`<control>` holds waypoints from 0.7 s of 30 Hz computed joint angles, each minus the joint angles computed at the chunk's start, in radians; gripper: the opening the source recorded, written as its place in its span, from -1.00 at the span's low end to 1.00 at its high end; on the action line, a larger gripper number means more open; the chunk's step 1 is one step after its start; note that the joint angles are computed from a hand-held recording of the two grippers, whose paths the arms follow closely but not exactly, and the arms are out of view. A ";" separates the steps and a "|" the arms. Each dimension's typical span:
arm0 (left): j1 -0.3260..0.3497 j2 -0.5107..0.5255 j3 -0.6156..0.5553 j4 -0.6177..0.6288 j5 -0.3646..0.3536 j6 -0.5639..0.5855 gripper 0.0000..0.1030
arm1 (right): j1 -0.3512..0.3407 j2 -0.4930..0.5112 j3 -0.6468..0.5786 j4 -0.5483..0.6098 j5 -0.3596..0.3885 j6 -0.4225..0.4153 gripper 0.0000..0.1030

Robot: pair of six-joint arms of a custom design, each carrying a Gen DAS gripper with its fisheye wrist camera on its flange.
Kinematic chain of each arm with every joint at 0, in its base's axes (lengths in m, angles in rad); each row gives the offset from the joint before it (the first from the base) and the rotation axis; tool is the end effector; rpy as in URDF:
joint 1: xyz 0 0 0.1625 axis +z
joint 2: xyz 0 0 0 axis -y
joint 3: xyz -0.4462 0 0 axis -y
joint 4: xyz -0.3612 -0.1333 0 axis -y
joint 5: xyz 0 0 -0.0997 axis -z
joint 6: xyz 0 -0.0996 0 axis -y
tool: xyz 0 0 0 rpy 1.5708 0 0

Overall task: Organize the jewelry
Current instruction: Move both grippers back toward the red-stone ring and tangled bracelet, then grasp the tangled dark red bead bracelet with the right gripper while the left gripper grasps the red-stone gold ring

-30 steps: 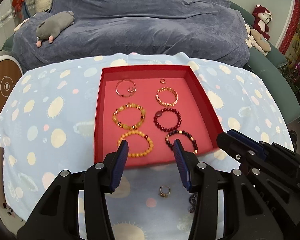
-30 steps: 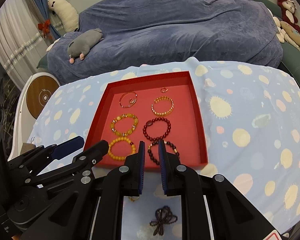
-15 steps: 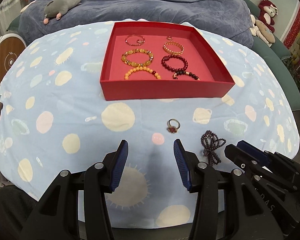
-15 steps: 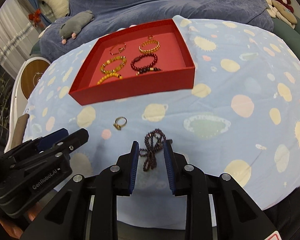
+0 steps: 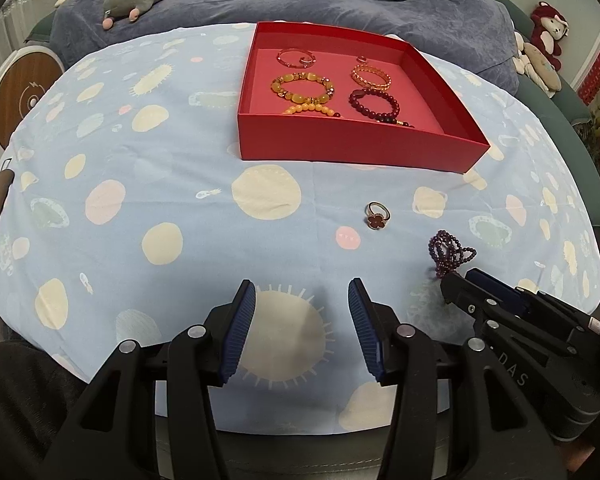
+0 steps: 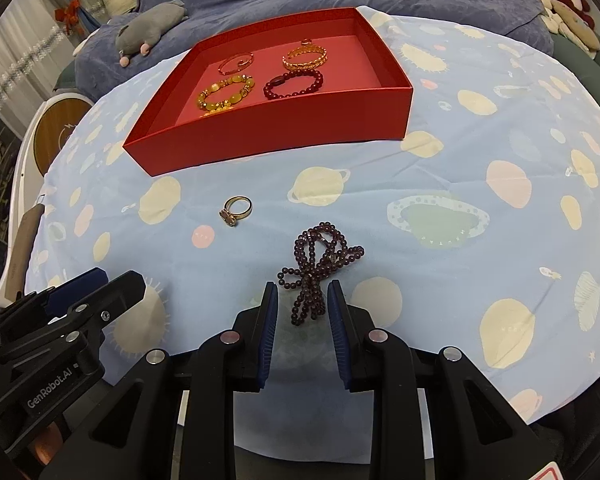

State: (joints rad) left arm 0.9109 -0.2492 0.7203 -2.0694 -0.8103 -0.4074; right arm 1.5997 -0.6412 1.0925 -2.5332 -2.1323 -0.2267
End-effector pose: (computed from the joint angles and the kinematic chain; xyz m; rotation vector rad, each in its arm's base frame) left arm -0.3652 -0.8000 0.0392 0.2950 2.4310 -0.5269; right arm 0.1037 -0.8082 0.2471 0.1307 -2.4827 0.5740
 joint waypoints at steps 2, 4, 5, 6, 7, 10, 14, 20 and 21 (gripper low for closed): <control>-0.001 -0.001 0.003 0.000 0.002 0.001 -0.09 | -0.003 0.001 -0.005 0.005 0.008 0.012 -0.50; -0.002 -0.004 0.008 -0.001 0.008 0.001 -0.06 | -0.004 0.003 -0.010 0.009 0.008 0.014 -0.51; -0.003 -0.004 0.009 -0.002 0.008 0.002 -0.06 | -0.004 0.003 -0.011 0.009 0.010 0.011 -0.55; -0.004 -0.005 0.011 -0.003 0.010 0.002 -0.06 | -0.005 0.004 -0.013 0.013 0.012 0.008 -0.62; -0.004 -0.006 0.013 -0.002 0.010 0.003 -0.06 | -0.005 0.003 -0.013 0.014 0.014 0.005 -0.75; -0.006 -0.010 0.023 -0.005 0.009 0.004 -0.05 | -0.003 -0.005 0.003 -0.007 0.018 -0.018 -0.93; -0.008 -0.012 0.027 -0.004 0.002 0.005 -0.05 | -0.003 -0.022 0.029 -0.028 0.028 -0.026 -0.93; -0.009 -0.001 0.012 0.003 -0.009 0.001 -0.05 | -0.013 -0.068 0.092 -0.062 0.044 -0.009 -0.93; -0.008 0.004 0.005 0.006 -0.012 -0.001 -0.05 | -0.017 -0.076 0.103 -0.066 0.046 -0.002 -0.93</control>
